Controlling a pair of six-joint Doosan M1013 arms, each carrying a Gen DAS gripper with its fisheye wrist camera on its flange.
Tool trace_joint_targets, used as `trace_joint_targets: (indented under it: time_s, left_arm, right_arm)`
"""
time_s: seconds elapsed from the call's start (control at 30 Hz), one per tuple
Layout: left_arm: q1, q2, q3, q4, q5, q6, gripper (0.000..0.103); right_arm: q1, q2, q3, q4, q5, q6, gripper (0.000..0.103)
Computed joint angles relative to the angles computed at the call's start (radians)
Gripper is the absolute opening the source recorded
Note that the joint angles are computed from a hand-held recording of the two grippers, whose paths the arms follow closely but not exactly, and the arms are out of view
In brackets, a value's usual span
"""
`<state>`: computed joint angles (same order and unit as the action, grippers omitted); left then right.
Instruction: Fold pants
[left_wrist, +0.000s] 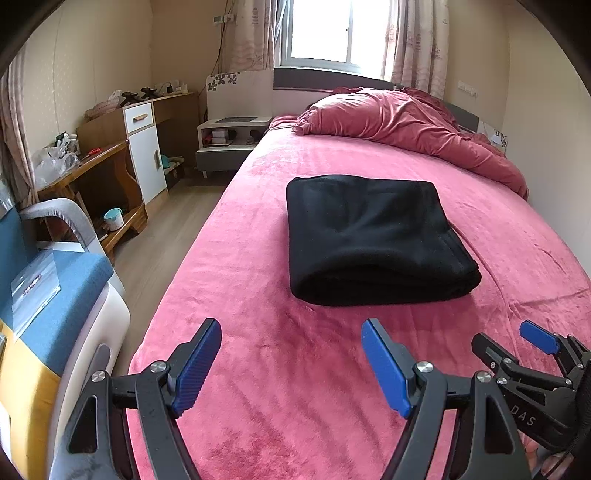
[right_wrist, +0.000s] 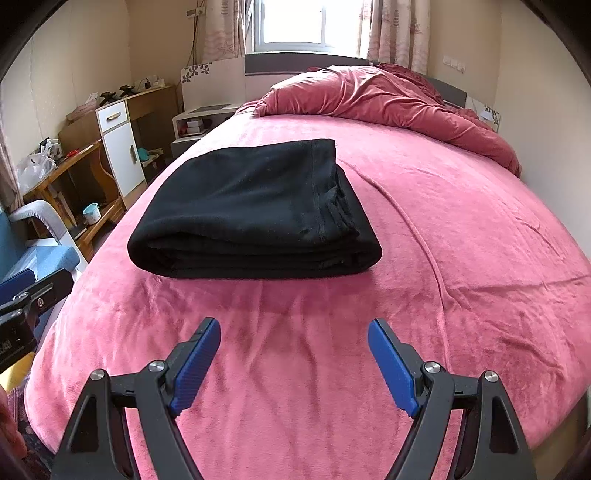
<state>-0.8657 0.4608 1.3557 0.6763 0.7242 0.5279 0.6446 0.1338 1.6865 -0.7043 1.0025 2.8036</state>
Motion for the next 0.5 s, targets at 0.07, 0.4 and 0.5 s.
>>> trace_joint_targets:
  time_s: [0.07,0.4,0.5]
  left_arm:
    - [0.000,0.000,0.000,0.000,0.001,0.000,0.080]
    - [-0.003,-0.002,0.005,0.015,0.005,-0.012,0.080]
    - [-0.006,-0.002,0.005,0.027,0.011,-0.019,0.080]
  right_arm:
    - [0.000,0.001,-0.001,0.001,0.003,-0.002,0.082]
    - [0.003,0.002,-0.002,-0.001,0.007,-0.007,0.083]
    - [0.003,0.002,-0.001,-0.001,0.006,-0.008,0.083]
